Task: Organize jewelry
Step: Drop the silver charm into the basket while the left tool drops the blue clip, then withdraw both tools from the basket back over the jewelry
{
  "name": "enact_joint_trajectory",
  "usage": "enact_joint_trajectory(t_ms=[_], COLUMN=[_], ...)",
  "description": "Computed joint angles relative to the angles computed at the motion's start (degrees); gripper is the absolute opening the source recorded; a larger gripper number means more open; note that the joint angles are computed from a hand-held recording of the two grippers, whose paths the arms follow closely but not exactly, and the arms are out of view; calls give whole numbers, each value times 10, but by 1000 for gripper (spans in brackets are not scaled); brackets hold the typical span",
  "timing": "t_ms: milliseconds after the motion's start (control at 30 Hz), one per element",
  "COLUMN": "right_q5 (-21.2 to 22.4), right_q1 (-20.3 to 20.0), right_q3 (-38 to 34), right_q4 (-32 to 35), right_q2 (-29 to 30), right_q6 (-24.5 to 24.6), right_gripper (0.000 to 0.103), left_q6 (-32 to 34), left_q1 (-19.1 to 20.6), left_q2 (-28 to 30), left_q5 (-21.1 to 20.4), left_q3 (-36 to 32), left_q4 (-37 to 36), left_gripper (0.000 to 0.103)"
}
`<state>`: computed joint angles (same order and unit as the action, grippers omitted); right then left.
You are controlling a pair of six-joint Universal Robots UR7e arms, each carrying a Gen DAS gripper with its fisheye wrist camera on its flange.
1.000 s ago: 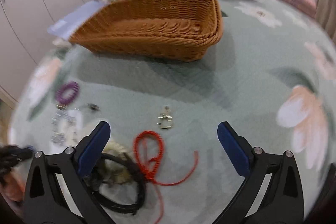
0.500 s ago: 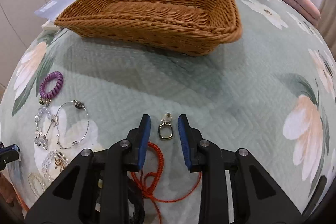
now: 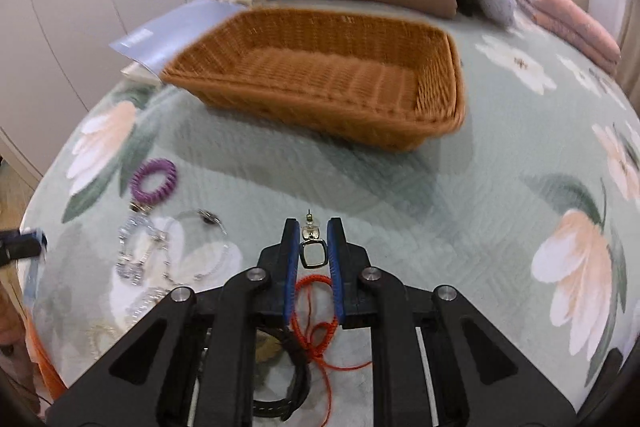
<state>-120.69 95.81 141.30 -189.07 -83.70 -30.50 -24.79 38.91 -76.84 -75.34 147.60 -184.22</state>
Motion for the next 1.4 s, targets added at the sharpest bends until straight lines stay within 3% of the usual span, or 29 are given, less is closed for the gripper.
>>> enact_joint_trajectory(t_ms=[100, 233, 467, 567, 733, 867, 933, 967, 1033, 1067, 1167, 1300, 1400], right_q5=[4, 7, 36, 35, 49, 81, 98, 100, 108, 119, 146, 82, -24], right_q1=[16, 41, 26, 10, -21, -43, -48, -51, -51, -53, -51, -13, 35], right_q3=[-7, -32, -140, -181, -220, -230, -228, -222, -214, -208, -188, -159, -122], right_q4=[1, 9, 60, 91, 138, 175, 175, 162, 140, 133, 139, 134, 85], right_q2=[-7, -23, 20, 51, 81, 82, 80, 79, 76, 70, 43, 20, 13], right_q6=[4, 7, 54, 72, 109, 128, 130, 123, 115, 115, 120, 107, 95], right_gripper=[13, 13, 14, 14, 14, 14, 16, 23, 56, 82, 85, 85, 86], left_q6=[21, 73, 163, 169, 158, 149, 146, 151, 154, 157, 162, 173, 175], left_q1=[6, 0, 23, 47, 76, 86, 89, 91, 88, 84, 77, 50, 21], left_q2=[-2, 26, 179, 257, 345, 370, 369, 365, 355, 349, 326, 280, 234], left_q5=[-15, 3, 53, 65, 89, 110, 105, 96, 97, 103, 89, 103, 130], left_q3=[-27, -86, -284, -375, -463, -477, -473, -466, -452, -441, -421, -363, -300], left_q4=[11, 18, 42, 77, 125, 129, 131, 124, 108, 93, 89, 57, 20], left_gripper=[7, 7, 7, 7, 7, 7, 19, 36, 57, 57, 57, 57, 57])
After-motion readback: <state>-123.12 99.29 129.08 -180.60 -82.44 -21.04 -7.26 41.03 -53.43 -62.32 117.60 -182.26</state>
